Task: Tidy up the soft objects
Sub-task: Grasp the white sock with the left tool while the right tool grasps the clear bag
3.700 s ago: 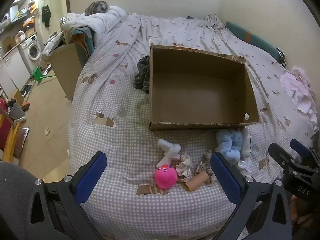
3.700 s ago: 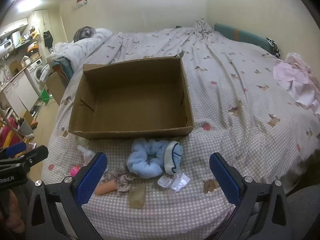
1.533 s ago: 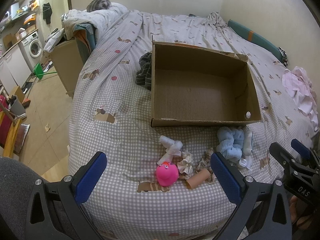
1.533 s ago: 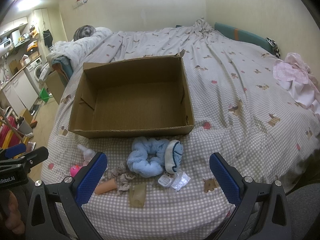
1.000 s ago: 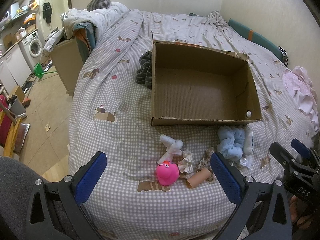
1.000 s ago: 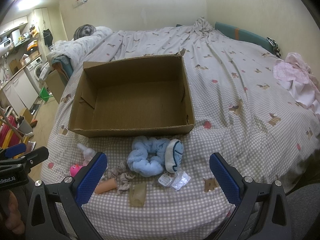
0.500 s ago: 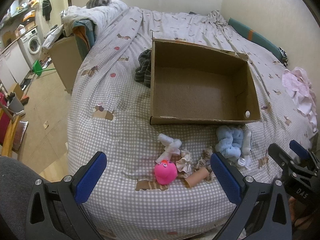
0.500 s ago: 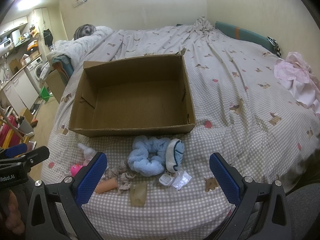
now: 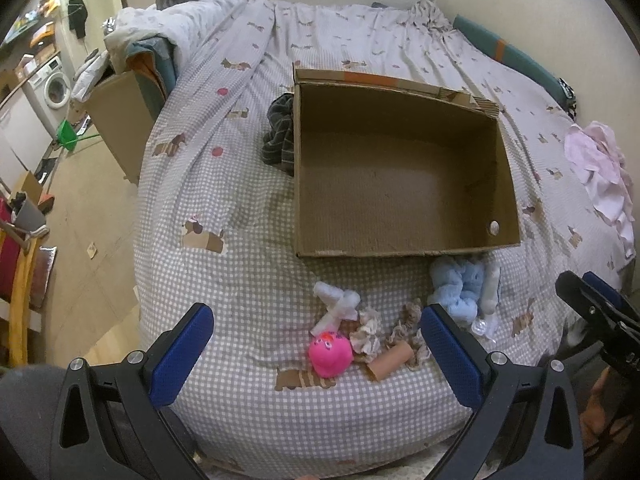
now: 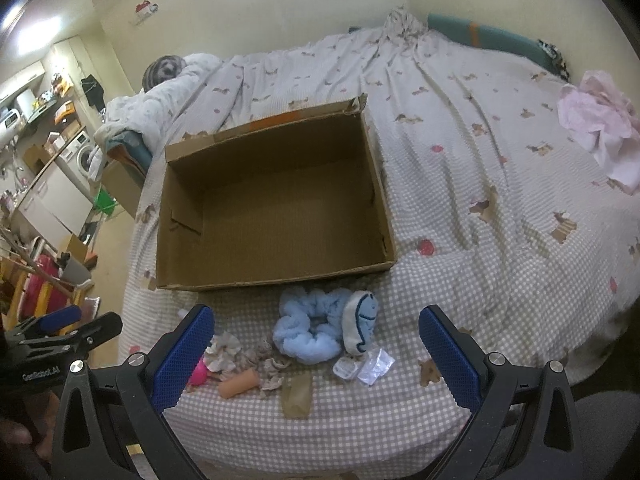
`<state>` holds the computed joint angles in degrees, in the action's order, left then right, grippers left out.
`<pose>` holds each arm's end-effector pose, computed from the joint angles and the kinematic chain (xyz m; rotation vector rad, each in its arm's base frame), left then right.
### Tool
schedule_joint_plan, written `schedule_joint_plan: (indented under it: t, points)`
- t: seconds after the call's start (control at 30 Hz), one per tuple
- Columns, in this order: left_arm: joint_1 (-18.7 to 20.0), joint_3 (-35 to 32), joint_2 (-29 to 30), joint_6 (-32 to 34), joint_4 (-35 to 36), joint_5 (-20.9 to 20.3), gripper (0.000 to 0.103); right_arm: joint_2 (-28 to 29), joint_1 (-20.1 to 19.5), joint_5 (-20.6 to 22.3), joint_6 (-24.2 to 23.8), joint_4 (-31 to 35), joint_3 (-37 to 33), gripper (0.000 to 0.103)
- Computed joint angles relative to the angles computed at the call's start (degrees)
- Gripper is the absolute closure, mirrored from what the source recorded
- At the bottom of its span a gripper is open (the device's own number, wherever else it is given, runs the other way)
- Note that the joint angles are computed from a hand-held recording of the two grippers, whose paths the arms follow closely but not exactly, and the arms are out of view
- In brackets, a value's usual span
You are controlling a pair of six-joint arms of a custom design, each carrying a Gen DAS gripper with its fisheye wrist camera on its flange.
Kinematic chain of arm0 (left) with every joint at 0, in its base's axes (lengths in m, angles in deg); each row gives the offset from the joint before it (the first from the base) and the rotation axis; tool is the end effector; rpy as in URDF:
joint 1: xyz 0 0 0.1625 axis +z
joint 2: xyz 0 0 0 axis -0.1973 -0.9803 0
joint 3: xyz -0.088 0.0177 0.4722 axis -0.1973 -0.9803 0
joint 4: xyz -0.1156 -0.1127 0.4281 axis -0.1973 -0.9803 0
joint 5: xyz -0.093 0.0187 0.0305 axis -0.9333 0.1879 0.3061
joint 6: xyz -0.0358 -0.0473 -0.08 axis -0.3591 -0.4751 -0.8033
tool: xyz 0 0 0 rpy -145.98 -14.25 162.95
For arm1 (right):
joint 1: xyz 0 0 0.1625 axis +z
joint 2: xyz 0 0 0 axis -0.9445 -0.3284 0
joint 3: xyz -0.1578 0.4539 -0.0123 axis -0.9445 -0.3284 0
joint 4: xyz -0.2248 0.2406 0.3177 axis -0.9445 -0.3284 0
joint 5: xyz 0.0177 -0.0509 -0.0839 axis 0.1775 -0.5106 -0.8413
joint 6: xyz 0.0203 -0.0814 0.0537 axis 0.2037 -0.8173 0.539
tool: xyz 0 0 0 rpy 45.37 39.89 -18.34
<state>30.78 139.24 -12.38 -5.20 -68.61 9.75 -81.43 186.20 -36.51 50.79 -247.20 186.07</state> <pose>-0.2187 -0.2893 0.1925 -0.0377 2.2601 -0.7014 0.2600 -0.3609 0.2188 0.4788 -2.5592 0.5993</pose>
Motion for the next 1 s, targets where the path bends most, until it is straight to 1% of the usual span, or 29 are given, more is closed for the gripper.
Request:
schedule_joint_plan:
  t: [0.13, 0.23, 0.27, 0.4, 0.5, 0.6, 0.67, 0.77, 0.83, 0.9, 0.93, 0.97, 1.0]
  points:
    - [3.04, -1.34, 1.41, 3.68, -1.27, 0.71, 0.000, 0.65, -1.78, 0.81, 0.91, 5.76, -2.60, 0.000]
    - [6.05, -1.61, 2.05, 6.44, -3.97, -0.01, 0.000, 1.58, -3.24, 0.61, 0.71, 8.56, -4.07, 0.000]
    - [6.87, -1.57, 2.18, 6.76, -4.61, -0.12, 0.000, 1.81, -3.97, 1.16, 0.50, 9.19, -4.42, 0.000]
    - [10.04, -0.42, 2.17, 7.94, -7.79, -0.16, 0.000, 2.48, -6.96, 3.21, 0.24, 8.53, -4.39, 0.000]
    - [12.33, 0.42, 2.00, 8.19, -9.21, -0.35, 0.000, 2.75, -9.09, 4.25, 1.23, 8.04, -3.67, 0.000]
    - [14.93, 1.68, 1.67, 8.97, -13.03, -2.19, 0.000, 3.05, -10.44, 3.74, 3.26, 9.07, -3.27, 0.000]
    - [16.59, 2.56, 2.38, 10.96, -16.82, -4.11, 0.002, 3.38, -10.57, 2.98, 3.77, 9.37, -3.26, 0.000]
    - [19.39, 3.15, 4.89, 16.37, -24.08, -7.18, 0.018, 4.35, -10.05, 1.89, 3.11, 8.37, -3.42, 0.000]
    - [21.29, 3.18, 7.11, 20.19, -28.97, -8.94, 0.019, 4.90, -9.86, 1.93, 3.01, 8.43, -3.75, 0.000]
    - [22.07, 3.07, 8.99, 21.73, -31.23, -9.32, 0.019, 5.75, -9.93, 2.17, 2.82, 8.49, -4.23, 0.000]
    - [22.63, 2.78, 10.30, 22.97, -32.25, -9.71, 0.023, 6.08, -9.88, 2.21, 2.74, 8.57, -4.38, 0.000]
    - [23.13, 2.54, 11.28, 23.89, -32.82, -10.04, 0.035, 6.31, -9.81, 2.17, 2.62, 8.73, -4.49, 0.000]
    - [23.51, 2.32, 12.04, 24.38, -33.09, -10.26, 0.049, 6.46, -9.75, 2.11, 2.53, 8.85, -4.61, 0.000]
